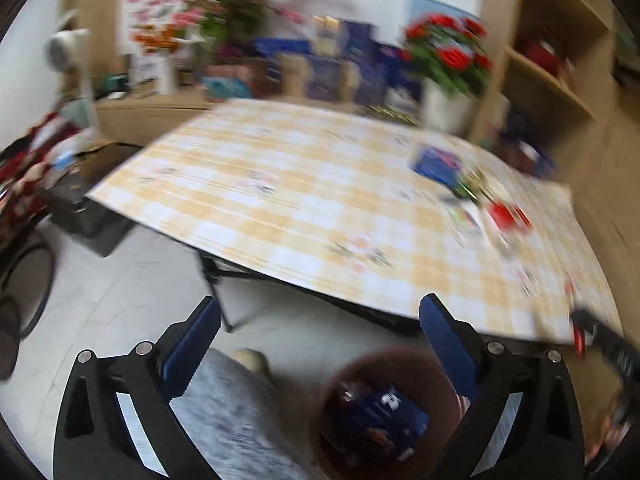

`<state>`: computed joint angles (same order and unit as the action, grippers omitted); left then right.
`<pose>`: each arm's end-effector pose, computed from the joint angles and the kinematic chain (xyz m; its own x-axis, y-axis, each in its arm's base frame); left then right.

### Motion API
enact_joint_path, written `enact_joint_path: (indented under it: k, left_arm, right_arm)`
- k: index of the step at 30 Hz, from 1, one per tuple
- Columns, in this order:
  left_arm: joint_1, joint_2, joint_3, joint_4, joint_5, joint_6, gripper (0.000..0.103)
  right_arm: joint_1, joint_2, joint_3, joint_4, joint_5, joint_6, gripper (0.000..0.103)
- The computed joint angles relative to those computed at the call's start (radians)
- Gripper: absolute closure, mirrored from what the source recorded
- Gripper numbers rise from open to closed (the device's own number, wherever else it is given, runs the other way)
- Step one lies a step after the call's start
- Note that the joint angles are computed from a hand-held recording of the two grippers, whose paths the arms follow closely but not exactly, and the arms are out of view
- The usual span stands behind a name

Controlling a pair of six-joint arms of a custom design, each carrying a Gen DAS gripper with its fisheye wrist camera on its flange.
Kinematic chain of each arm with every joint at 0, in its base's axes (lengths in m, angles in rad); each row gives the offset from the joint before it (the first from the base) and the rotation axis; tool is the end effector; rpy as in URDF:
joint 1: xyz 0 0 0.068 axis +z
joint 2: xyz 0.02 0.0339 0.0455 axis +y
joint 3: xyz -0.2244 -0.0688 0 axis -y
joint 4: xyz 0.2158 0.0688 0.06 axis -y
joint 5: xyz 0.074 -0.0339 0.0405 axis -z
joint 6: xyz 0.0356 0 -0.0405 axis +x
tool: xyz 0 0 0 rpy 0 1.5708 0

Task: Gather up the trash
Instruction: 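Lower the red tube into the bin and open the right tool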

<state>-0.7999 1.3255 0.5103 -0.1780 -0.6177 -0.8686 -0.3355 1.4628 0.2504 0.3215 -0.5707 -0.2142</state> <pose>0.1635 -0.1387 0.1289 -0.6552 -0.2187 -0.7231 -0.2103 0.9722 -0.1034 0.1886 -0.0454 0.0747 -0.7082 0.0575 -0.7036 -0.1987 0.9401 0.2769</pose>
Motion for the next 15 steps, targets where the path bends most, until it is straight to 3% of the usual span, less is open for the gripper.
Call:
enact_joint_path:
  k: [3,6,12,14,15]
  left_arm:
    - [0.007,-0.071,-0.056,-0.004,-0.022,-0.068,0.006]
    - [-0.01,-0.031,-0.054,-0.001,-0.039,-0.102,0.006]
    - [-0.049,-0.049,-0.105,0.067,-0.073,-0.067,0.006]
    - [-0.067,-0.063,-0.118,0.091,-0.101,-0.055,0.006]
    - [-0.08,-0.066,-0.123,0.106,-0.121,-0.049,0.006]
  right_arm:
    - [0.05,0.066,-0.009,0.032,0.023,0.012,0.077]
    - [0.107,0.112,-0.025,0.066,0.05,0.024,0.077]
    - [0.194,0.149,-0.042,0.098,0.112,0.044,0.075]
    - [0.219,0.125,-0.055,0.107,0.149,0.049,0.067]
    - [0.239,0.099,-0.074,0.127,0.187,0.054,0.051]
